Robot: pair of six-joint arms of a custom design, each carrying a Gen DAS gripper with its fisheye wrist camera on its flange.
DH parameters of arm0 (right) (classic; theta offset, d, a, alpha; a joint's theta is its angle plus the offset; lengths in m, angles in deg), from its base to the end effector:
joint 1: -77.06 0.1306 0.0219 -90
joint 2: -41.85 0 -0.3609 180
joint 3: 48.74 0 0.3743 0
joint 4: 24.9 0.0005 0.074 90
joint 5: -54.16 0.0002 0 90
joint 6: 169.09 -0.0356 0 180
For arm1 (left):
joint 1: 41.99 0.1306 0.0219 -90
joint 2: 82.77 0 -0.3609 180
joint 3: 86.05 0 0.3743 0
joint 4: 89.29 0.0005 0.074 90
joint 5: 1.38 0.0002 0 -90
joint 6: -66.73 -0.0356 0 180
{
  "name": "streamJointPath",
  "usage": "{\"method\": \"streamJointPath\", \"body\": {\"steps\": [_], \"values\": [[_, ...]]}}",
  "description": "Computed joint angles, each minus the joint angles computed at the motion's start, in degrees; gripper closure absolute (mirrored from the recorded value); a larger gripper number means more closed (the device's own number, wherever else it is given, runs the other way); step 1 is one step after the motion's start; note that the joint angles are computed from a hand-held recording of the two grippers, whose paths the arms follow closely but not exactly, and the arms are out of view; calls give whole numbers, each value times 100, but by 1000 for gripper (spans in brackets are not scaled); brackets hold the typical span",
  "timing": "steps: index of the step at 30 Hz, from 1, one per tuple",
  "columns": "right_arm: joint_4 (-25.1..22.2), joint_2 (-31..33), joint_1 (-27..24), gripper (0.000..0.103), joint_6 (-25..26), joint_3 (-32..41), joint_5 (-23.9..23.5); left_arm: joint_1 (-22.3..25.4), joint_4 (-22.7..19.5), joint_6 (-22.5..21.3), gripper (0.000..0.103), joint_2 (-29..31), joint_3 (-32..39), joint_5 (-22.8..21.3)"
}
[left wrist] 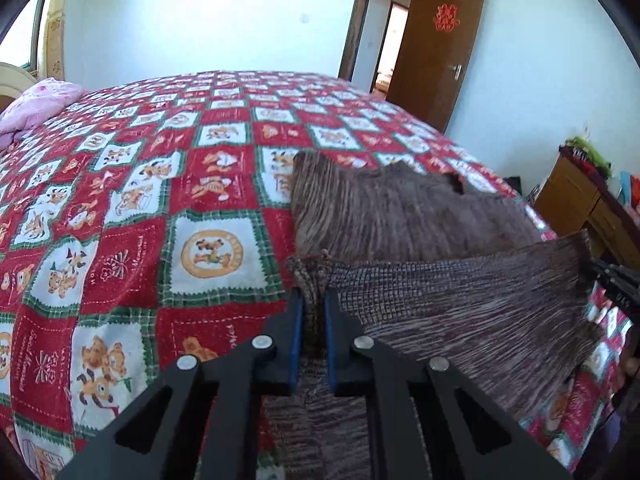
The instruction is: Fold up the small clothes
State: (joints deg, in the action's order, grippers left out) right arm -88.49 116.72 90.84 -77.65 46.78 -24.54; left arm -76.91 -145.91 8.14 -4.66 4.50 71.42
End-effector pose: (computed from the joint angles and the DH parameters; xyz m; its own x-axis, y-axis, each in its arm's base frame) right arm 0.3490 0.0779 0.5367 -0.6590 -0.1870 -0.7285 -0.1109 0.9822 -0.1518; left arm 0.3258 -0.2152 0.4890 -0.6821 -0.1310 -0.7195 0.0205 0.9800 -0.1979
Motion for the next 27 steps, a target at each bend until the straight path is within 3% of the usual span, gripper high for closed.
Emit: {"method": "streamJointPath", "body": {"steps": [5,11,16,27], "values": [[101,-40,-47,95,-82,169,-35,163,69,75,93,70,278,145],[147,203,-106,95,-51,514,-18,331,28,-149,93,535,870,181],[197,571,-212,95,45,888,18,453,12,-455,93,1072,1531,163],[298,1673,-454,95,178,1782,255,782,23,-503,93,2267,2770,443]]}}
